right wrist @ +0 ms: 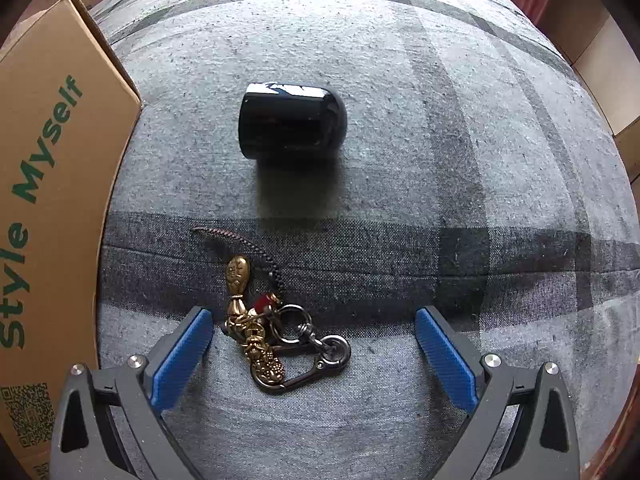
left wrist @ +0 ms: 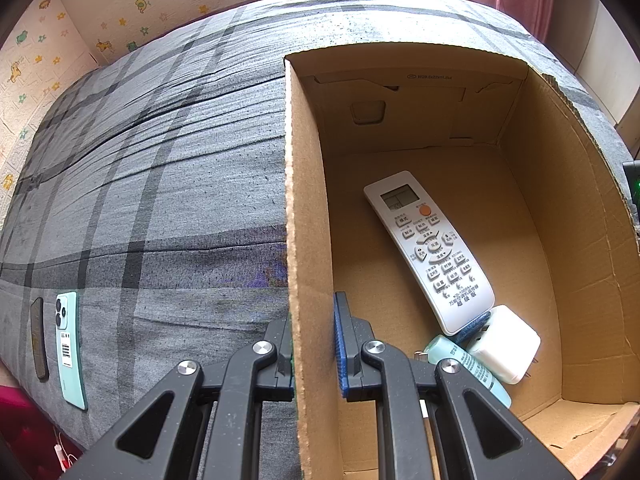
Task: Organize rigid objects
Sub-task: 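Withdraw the right gripper from the box toward the brass keychain, then close the right gripper on the brass keychain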
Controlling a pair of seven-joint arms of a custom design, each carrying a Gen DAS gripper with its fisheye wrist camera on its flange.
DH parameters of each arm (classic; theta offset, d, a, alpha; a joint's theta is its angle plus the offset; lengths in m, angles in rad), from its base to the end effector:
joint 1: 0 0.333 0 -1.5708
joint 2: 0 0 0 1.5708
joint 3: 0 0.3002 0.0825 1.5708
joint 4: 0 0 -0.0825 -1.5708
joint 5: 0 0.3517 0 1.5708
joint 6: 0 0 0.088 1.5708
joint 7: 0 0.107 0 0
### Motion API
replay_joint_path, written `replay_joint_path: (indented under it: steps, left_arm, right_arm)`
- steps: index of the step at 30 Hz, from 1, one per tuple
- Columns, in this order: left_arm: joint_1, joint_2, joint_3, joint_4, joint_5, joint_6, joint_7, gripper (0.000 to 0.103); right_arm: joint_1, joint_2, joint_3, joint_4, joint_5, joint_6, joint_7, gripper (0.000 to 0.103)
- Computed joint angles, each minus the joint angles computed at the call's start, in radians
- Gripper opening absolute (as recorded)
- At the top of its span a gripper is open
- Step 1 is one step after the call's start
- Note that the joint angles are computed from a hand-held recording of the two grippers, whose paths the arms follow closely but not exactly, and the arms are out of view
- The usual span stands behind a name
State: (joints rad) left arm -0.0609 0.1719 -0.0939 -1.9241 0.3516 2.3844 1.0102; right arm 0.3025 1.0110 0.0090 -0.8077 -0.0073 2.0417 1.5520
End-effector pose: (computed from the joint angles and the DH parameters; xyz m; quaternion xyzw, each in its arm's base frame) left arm 0.5871 -0.0858 0.4330 -0.7559 0.6257 -0.0761 0.1770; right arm 0.7330 0.2322 0.3313 -0.8080 0.5786 -0.0663 0.0894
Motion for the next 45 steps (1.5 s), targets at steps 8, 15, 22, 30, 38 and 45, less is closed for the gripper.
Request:
replay_joint_path:
  steps: [8,15,22,30,38,45]
  left_arm:
    - [-0.002,0.002,0.000,0.002,0.003,-0.002,-0.003,0.015]
    - [-0.003,0.003,0.001,0.004,0.004,-0.003,-0.004,0.015]
    - [-0.004,0.004,0.000,0.007,0.004,-0.005,-0.005,0.015]
    - [-0.005,0.003,0.000,0.008,0.005,-0.008,-0.005,0.015]
    - [-0.004,0.005,0.000,0.010,0.003,-0.008,-0.004,0.015]
    - [-0.004,0.004,0.000,0.010,0.002,-0.008,-0.004,0.015]
  right_arm:
    - [0.011,-0.108,-0.008,-0.209,-0.022,0.157,0.036,0.088]
    - [0.004,-0.124,0.003,-0.199,-0.020,0.128,0.040,0.009]
    - [-0.022,-0.140,0.014,-0.174,0.012,0.100,0.037,0.006]
    - [-0.033,-0.210,0.019,-0.231,0.030,0.118,0.024,0.006]
    - [-0.040,-0.278,0.028,-0.321,0.044,0.175,-0.003,0.006]
    - [-0.030,-0.332,0.030,-0.347,0.041,0.177,-0.011,0.006]
